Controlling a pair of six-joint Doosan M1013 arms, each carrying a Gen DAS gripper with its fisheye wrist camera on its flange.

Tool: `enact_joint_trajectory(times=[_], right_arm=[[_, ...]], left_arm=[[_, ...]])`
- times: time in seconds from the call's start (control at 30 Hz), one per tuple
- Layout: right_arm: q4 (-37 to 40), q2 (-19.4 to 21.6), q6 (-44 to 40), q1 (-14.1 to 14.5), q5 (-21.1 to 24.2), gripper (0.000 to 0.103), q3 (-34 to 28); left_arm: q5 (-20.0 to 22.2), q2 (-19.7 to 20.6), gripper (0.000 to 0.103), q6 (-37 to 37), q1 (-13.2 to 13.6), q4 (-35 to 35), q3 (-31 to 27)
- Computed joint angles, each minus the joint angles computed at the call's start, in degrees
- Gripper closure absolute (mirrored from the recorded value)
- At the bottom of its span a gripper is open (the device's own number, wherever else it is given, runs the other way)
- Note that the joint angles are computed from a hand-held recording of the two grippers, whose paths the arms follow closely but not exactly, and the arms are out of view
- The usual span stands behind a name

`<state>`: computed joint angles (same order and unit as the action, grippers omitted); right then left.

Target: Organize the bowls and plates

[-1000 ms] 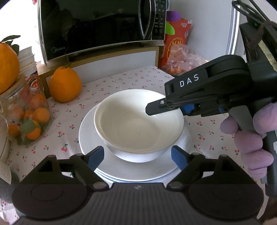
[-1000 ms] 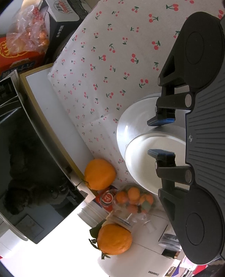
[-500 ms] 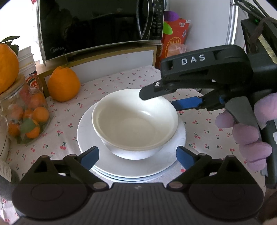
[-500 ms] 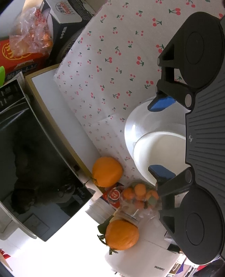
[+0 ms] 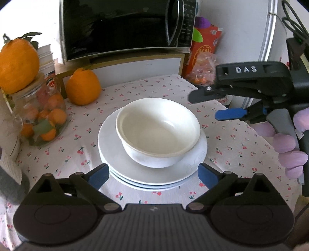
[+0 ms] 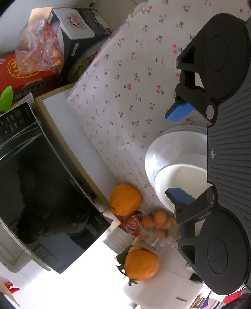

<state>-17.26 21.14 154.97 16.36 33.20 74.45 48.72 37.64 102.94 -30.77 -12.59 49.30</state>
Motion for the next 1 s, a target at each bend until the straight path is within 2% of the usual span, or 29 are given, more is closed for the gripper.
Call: enact_joint_trajectory(times=[0.33, 0.53, 0.83, 1.0], right_arm=[[0.11, -1.57, -7.04, 1.30, 8.54, 0.025, -0.74], [2.55, -2.01, -11.12, 2.07, 13.96, 0.022, -1.53], [1.34, -1.74, -14.42, 3.91, 19.10, 0.016, -2.70], [0.05, -0.89, -16.25, 4.67, 22.19, 0.015, -4.05]], left_arm=[[1.60, -2.08, 0.003, -11.97, -1.19, 7.64, 1.70], [5.90, -2.55, 0.002, -23.44, -2.08, 14.48, 1.50], [9.02, -3.40, 0.002, -34.93, -3.76, 24.26, 2.22], [10.24, -3.51, 0.002, -38.49, -4.19, 25.87, 2.08]])
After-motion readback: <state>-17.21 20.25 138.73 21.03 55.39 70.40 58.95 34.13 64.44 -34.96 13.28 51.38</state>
